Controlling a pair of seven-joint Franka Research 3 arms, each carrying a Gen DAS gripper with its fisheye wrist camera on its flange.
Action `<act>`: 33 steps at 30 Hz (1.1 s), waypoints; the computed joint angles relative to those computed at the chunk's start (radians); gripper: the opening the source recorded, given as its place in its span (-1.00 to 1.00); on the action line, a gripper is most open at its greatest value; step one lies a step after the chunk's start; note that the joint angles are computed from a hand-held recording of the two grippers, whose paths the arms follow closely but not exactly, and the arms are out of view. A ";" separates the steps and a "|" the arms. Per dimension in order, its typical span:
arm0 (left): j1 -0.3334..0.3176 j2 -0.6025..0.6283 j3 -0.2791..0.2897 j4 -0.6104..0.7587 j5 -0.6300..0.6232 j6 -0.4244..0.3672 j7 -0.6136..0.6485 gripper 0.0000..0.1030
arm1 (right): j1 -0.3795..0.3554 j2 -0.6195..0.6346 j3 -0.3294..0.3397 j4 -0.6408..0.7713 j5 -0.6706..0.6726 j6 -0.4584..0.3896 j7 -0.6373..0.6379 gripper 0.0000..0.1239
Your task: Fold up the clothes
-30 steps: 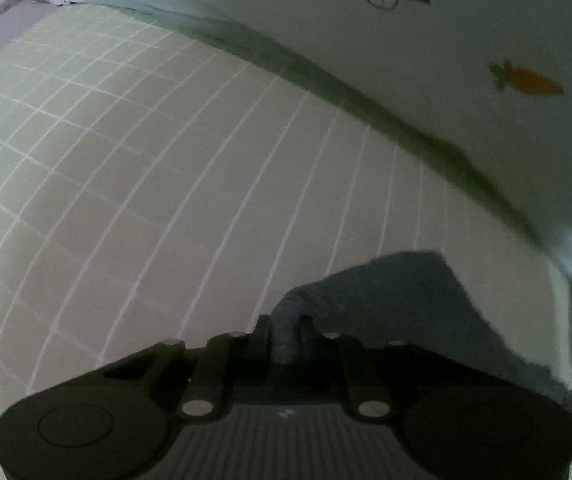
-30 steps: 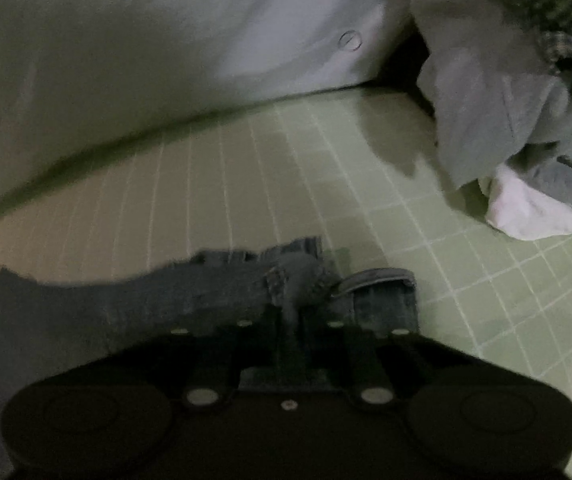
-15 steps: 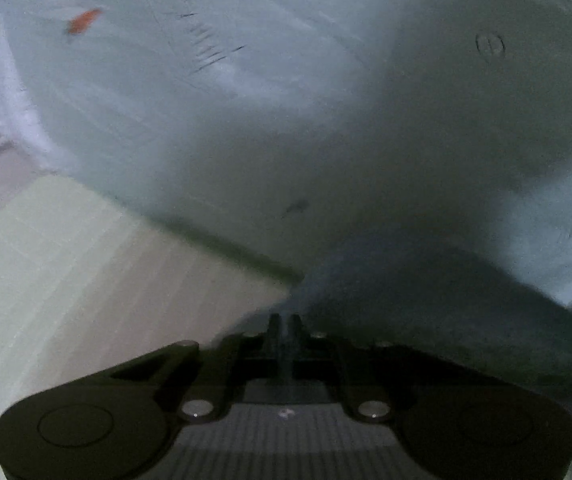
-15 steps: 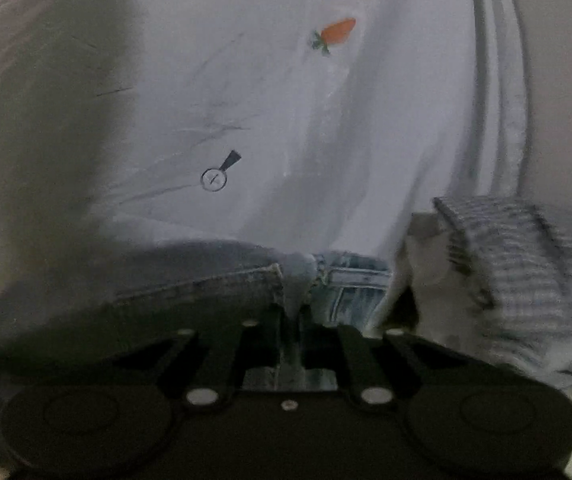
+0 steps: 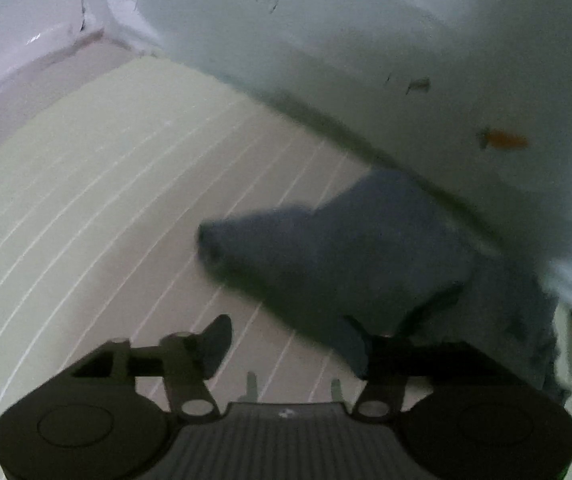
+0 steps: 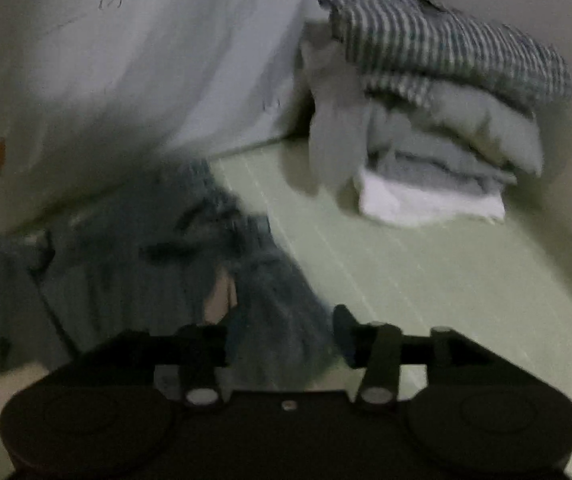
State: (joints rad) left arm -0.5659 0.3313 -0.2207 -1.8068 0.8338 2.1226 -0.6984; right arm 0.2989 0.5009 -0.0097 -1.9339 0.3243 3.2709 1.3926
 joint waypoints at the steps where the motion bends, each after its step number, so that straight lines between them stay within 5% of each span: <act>1: 0.005 0.007 0.005 0.017 0.006 0.004 0.009 0.27 | 0.008 0.009 -0.011 0.018 0.004 -0.005 0.007 -0.12; 4: 0.021 0.035 0.027 0.050 0.026 0.030 0.005 0.56 | 0.016 0.034 -0.025 0.067 0.012 -0.051 0.031 -0.09; 9: 0.077 0.124 0.052 0.119 -0.047 0.117 0.071 0.55 | 0.065 0.071 -0.085 0.108 -0.013 -0.130 0.095 -0.07; 11: 0.074 0.152 0.060 0.158 -0.077 0.087 0.120 0.31 | 0.094 0.067 -0.118 0.095 -0.031 -0.146 0.134 -0.07; 13: 0.060 0.151 0.069 0.160 -0.075 0.074 0.141 -0.21 | 0.120 0.058 -0.145 0.073 -0.050 -0.147 0.170 -0.07; 19: 0.022 0.061 0.070 0.048 -0.001 0.096 0.085 -0.90 | 0.184 0.027 -0.209 0.007 -0.118 -0.140 0.253 -0.08; 25: -0.029 0.018 -0.021 -0.017 -0.078 -0.072 0.123 -1.00 | 0.156 -0.026 -0.169 -0.067 -0.149 -0.119 0.234 -0.08; 29: -0.033 -0.033 -0.059 -0.157 -0.196 0.019 -0.035 -1.00 | 0.099 -0.051 -0.106 -0.094 -0.140 -0.126 0.195 -0.08; 33: -0.035 -0.065 -0.059 -0.173 -0.211 -0.035 -0.097 -0.90 | 0.092 -0.032 -0.096 -0.059 -0.141 -0.156 0.184 -0.02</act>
State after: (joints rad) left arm -0.6007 0.2668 -0.2792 -1.9803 0.6229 2.0876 -0.7954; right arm 0.3907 0.4688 -0.1061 -1.9929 0.1831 3.1152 1.5769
